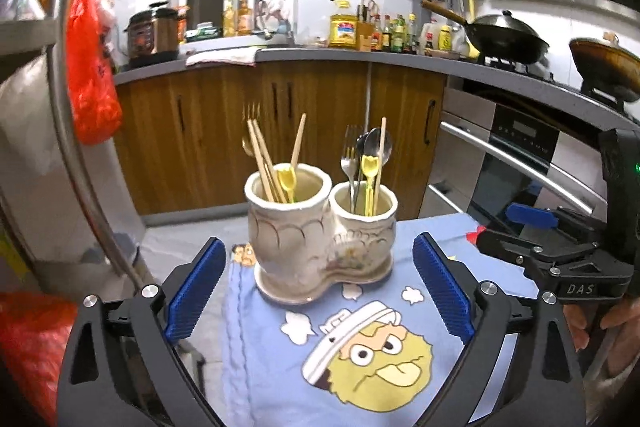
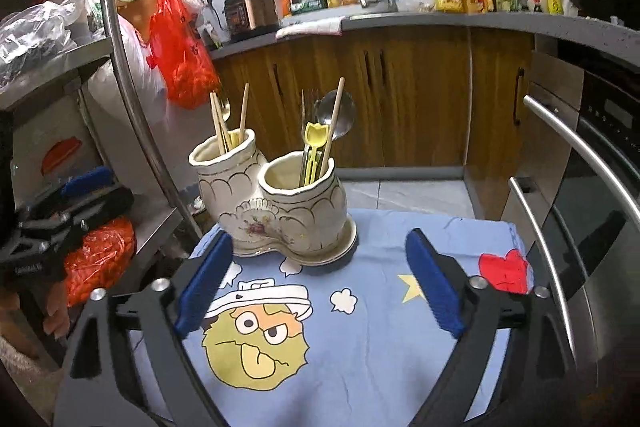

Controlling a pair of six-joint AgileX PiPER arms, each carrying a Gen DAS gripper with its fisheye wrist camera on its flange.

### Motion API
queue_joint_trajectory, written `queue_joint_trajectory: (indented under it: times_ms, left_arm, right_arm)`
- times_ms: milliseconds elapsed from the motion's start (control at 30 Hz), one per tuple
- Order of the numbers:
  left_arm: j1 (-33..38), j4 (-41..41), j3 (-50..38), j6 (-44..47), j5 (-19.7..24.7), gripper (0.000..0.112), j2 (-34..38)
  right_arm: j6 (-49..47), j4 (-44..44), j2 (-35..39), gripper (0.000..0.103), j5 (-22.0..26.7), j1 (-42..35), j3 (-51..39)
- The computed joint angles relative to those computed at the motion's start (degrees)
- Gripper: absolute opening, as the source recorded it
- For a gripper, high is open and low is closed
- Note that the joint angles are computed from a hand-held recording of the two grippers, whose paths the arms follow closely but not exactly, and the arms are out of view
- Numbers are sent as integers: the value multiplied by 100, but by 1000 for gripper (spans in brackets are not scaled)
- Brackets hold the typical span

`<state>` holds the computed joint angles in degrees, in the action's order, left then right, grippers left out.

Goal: Organize utensils

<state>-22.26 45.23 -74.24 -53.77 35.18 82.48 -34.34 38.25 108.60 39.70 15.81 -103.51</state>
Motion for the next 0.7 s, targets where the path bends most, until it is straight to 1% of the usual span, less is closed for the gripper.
queue_joint_trajectory:
  times_ms: [67,167,200,267,300,367,433,500,700]
  left_arm:
    - [-69,607,219,-671,45,95,3]
    - [-160,1385,434,-1428,222,95,51]
    - [-160,1673,580,-1769,182,95,36]
    - [-106,1994,801,-2199,57,96,-7]
    - [-88,2023,849,-2257,28,96,12]
    - [-54,1848,815,-2032,-6,96,69]
    - [-93,2004,879,-2088,-21,96,83]
    - [-141,2172,941,-2208,39,96,89]
    - [-33,1995,976,-2078,-61,96,95]
  right_arm:
    - [-273,194,-157,95,-405,27,394]
    - [-584,481,-227,98,-693,16,670]
    - [-670,554,-259,98,-805,19,759]
    - [-944,784,-356,98,-1135,38,1025]
    - [-1100,885,-409,98,-1334,65,1174]
    - [-1413,1080,-475,98,-1605,108,1390]
    - [-1541,1142,-496,98,-1759,145,1507]
    - [-1641,1210,-476,98,-1730,145,1519]
    - [-1827,1347,-453,98,-1690,138,1569]
